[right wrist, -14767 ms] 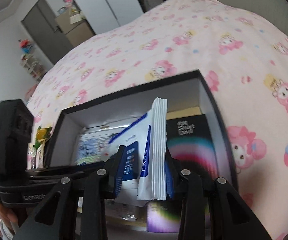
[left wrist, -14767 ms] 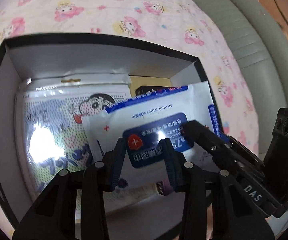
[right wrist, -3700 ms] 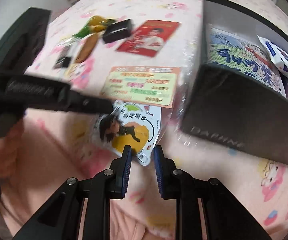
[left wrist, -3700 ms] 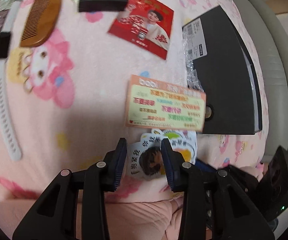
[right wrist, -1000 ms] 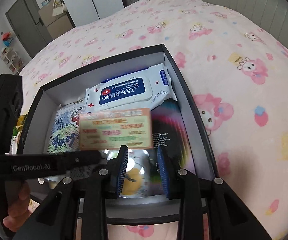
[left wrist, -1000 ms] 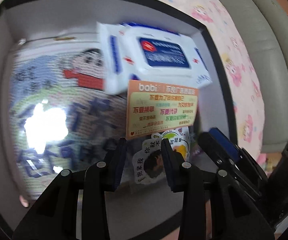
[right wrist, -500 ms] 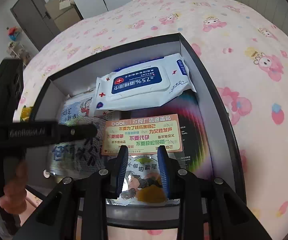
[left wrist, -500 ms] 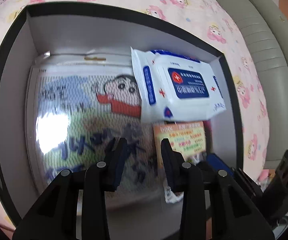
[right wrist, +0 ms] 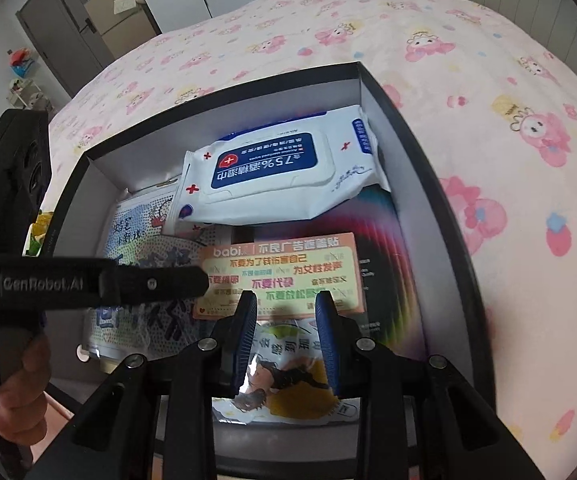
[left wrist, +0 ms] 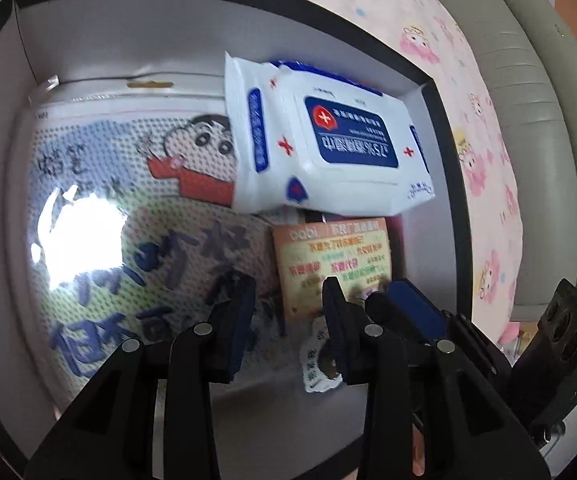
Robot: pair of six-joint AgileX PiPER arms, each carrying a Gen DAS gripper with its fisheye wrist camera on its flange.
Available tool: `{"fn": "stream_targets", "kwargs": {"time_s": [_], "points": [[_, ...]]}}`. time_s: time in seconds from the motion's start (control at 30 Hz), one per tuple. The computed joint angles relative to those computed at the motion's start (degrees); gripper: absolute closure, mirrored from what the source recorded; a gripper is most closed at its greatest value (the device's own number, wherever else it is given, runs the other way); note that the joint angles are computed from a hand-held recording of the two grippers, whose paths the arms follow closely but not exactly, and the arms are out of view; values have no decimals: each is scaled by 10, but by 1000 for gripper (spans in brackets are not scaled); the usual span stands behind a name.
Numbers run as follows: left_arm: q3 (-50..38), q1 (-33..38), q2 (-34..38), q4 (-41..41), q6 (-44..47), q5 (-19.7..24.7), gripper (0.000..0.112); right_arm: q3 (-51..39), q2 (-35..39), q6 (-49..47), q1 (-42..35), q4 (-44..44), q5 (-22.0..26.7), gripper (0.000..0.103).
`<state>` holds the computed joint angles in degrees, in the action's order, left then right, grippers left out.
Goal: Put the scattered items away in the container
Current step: 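Lower the sticker pack into the black box beside the wipes, then open the right tool and withdraw it from the box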
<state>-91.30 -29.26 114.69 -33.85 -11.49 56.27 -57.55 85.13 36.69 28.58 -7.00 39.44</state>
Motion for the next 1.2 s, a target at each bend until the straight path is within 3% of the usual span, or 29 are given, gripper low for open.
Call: {"fn": "stream_targets", "kwargs": {"time_s": [0.37,0.5,0.57,0.7,0.77,0.83,0.87,1.0,1.13,1.2], "points": [[-31,-36,21,-9,-9,-9,81,6,-17,37,2,-34,14,75],[-6,-48,-14,50,-17,-44,81,-2,-12,67,13,-69,26,75],[25,-53,-39,74,-31,-88,79,-13,-4,104,19,-94,45,75],[203,-29,-188,108,-26,-153,72,-29,0,141,52,-137,74,73],[226,-41,-222,169,-74,-169,65,-40,-1,169,76,-167,96,71],[245,-61,-256,246,-139,-173,61,-55,1,203,100,-199,120,55],[255,-74,-274,289,-176,-175,58,-61,-2,223,116,-220,134,42],[283,-93,-350,403,-262,-172,42,-80,-18,267,163,-261,170,40],[248,-91,-351,474,-301,-151,31,-112,-21,315,228,-295,233,40],[251,-99,-367,516,-338,-136,26,-137,-10,349,268,-320,281,34]]}}
